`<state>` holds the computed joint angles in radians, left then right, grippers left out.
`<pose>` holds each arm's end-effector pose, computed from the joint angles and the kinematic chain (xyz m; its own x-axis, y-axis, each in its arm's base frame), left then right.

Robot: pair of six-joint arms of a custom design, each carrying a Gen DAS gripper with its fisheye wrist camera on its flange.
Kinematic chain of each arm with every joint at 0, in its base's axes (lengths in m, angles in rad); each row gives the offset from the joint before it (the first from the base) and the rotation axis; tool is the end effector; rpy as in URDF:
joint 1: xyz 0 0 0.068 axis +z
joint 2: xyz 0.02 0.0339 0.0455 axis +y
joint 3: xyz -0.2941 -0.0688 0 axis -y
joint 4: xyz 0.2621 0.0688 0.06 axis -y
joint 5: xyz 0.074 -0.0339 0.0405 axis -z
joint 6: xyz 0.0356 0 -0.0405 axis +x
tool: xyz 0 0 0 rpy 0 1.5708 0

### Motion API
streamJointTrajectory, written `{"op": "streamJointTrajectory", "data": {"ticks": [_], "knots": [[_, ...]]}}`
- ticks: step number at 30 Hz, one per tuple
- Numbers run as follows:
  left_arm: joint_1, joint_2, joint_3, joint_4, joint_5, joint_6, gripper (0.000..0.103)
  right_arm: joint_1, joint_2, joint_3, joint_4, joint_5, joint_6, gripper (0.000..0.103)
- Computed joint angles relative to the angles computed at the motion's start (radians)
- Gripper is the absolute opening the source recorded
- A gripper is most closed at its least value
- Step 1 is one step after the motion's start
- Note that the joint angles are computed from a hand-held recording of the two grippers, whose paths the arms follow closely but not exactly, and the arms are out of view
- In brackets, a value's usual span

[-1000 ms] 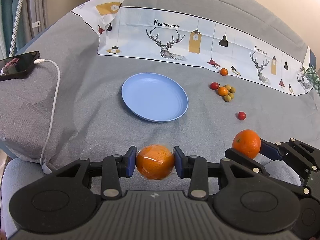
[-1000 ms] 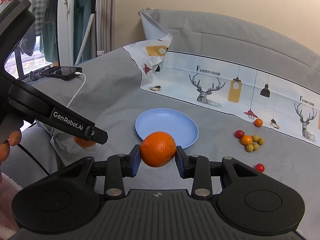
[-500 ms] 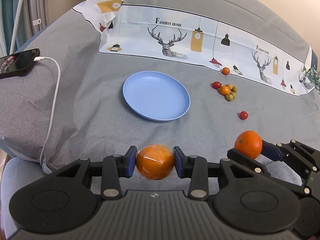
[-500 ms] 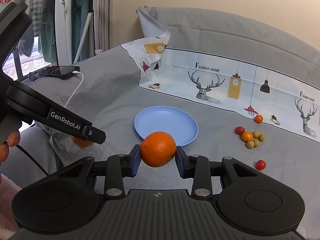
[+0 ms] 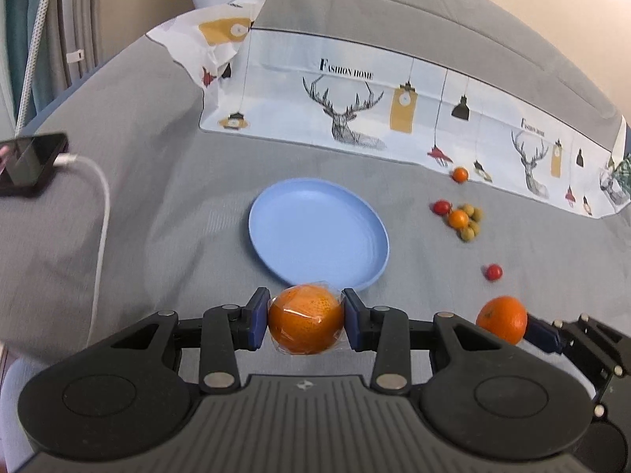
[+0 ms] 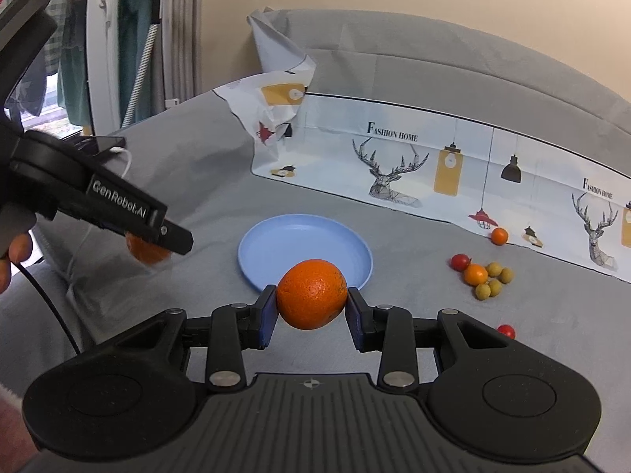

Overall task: Organize fruits
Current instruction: 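Carry the orange in the left tool while the right tool carries its orange toward the plate, then open both tools over the blue plate to drop the two oranges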

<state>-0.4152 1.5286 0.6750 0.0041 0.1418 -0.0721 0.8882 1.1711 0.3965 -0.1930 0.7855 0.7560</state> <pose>0.2699 -0.1245 0.1672 -0.7203 0.2396 -0.6510 0.4340 0.8878 -0.1534 0.1401 0.1324 0.1623 -0.5807 0.0546 -0.8123 0.1413 0.9894 -0.0346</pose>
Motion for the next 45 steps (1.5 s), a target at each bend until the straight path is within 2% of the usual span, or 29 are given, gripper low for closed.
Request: {"op": "streamJointTrajectory", "data": {"ticks": [8, 15, 25, 32, 34, 35, 36, 37, 39, 40, 42, 45], "knots": [[-0.032, 0.214, 0.191, 0.014, -0.029, -0.03, 0.044, -0.258, 0.131, -0.021, 0.289, -0.171, -0.231, 0.038], [-0.057, 0.447, 0.429, -0.021, -0.068, -0.017, 0.043, -0.465, 0.391, 0.061, 0.497, -0.347, -0.333, 0.039], [-0.055, 0.714, 0.729, -0.149, -0.089, -0.005, 0.043, -0.61, 0.692, 0.226, 0.592, -0.47, -0.426, 0.038], [-0.064, 0.811, 0.85, -0.208, -0.114, 0.009, 0.044, -0.64, 0.78, 0.29, 0.602, -0.498, -0.46, 0.039], [-0.065, 0.828, 0.88, -0.229, -0.114, 0.012, 0.055, -0.646, 0.792, 0.304, 0.6, -0.504, -0.475, 0.039], [-0.064, 0.827, 0.882, -0.229, -0.103, 0.011, 0.073, -0.651, 0.795, 0.309, 0.596, -0.515, -0.478, 0.04], [-0.06, 0.817, 0.869, -0.214, -0.089, 0.008, 0.093, -0.656, 0.793, 0.309, 0.598, -0.525, -0.479, 0.046], [-0.058, 0.798, 0.842, -0.184, -0.085, 0.002, 0.1, -0.658, 0.786, 0.307, 0.597, -0.526, -0.48, 0.057], [-0.058, 0.753, 0.784, -0.14, -0.095, -0.009, 0.103, -0.652, 0.755, 0.291, 0.588, -0.515, -0.479, 0.071], [-0.057, 0.74, 0.775, -0.154, -0.093, -0.004, 0.103, -0.647, 0.732, 0.278, 0.575, -0.505, -0.475, 0.079], [-0.051, 0.706, 0.752, -0.2, -0.077, -0.006, 0.103, -0.63, 0.671, 0.245, 0.53, -0.481, -0.451, 0.086], [-0.036, 0.627, 0.682, -0.264, -0.042, -0.02, 0.103, -0.593, 0.538, 0.161, 0.462, -0.453, -0.395, 0.088]]}}
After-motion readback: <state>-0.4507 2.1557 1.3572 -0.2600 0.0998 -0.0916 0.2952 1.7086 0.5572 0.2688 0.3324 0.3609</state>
